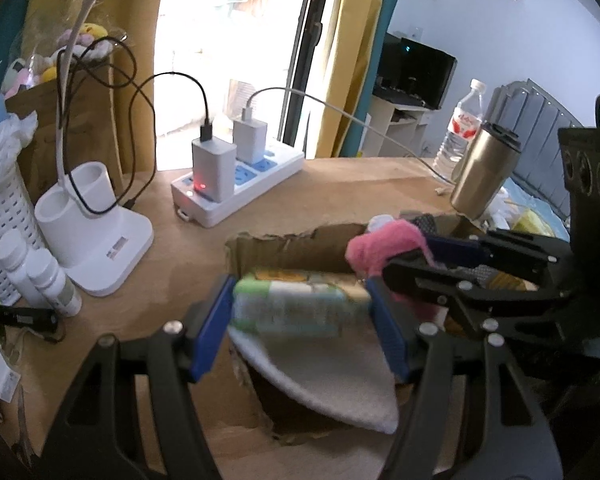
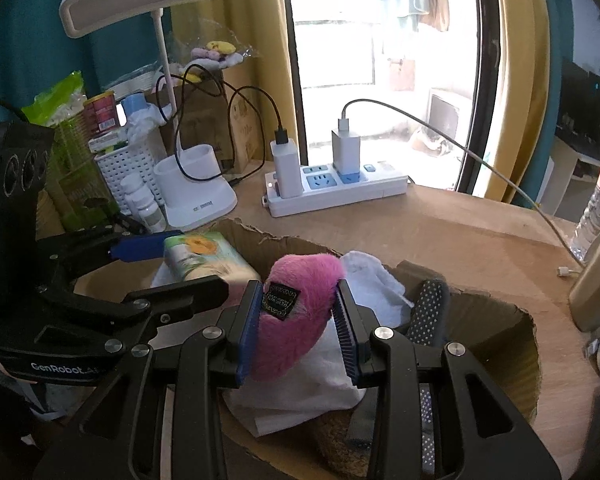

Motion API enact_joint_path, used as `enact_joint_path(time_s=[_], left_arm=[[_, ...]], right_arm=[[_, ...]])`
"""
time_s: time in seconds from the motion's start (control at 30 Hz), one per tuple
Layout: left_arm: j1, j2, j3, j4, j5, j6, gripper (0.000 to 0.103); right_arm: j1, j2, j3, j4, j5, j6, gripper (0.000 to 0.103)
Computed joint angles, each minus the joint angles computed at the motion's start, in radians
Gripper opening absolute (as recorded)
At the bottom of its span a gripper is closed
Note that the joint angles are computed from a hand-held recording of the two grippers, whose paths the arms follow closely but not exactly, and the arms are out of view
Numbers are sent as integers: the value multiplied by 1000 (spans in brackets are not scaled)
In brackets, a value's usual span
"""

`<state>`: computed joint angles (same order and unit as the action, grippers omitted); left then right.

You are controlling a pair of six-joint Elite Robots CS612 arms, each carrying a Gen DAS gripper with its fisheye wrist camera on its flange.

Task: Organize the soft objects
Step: 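Lower both items into the box and open both grippers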

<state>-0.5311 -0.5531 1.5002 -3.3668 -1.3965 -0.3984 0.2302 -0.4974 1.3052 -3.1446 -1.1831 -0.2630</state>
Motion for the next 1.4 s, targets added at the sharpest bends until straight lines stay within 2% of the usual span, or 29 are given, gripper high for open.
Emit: enact_joint_path(time_s=[0.33, 0.4, 0.8, 1.4], left_arm=[[2, -13, 17, 8, 20, -29, 70], [1, -17, 25, 4, 27, -34, 70], [-11, -43, 70, -41, 53, -36, 71], [-51, -97, 164, -143, 108, -15, 73]], right_arm=[[3, 8, -16, 38, 5, -6, 39], [4, 7, -15, 39, 1, -3, 43], [3, -22, 34, -24, -18, 15, 57], [-2, -89, 158, -155, -55, 46, 59]])
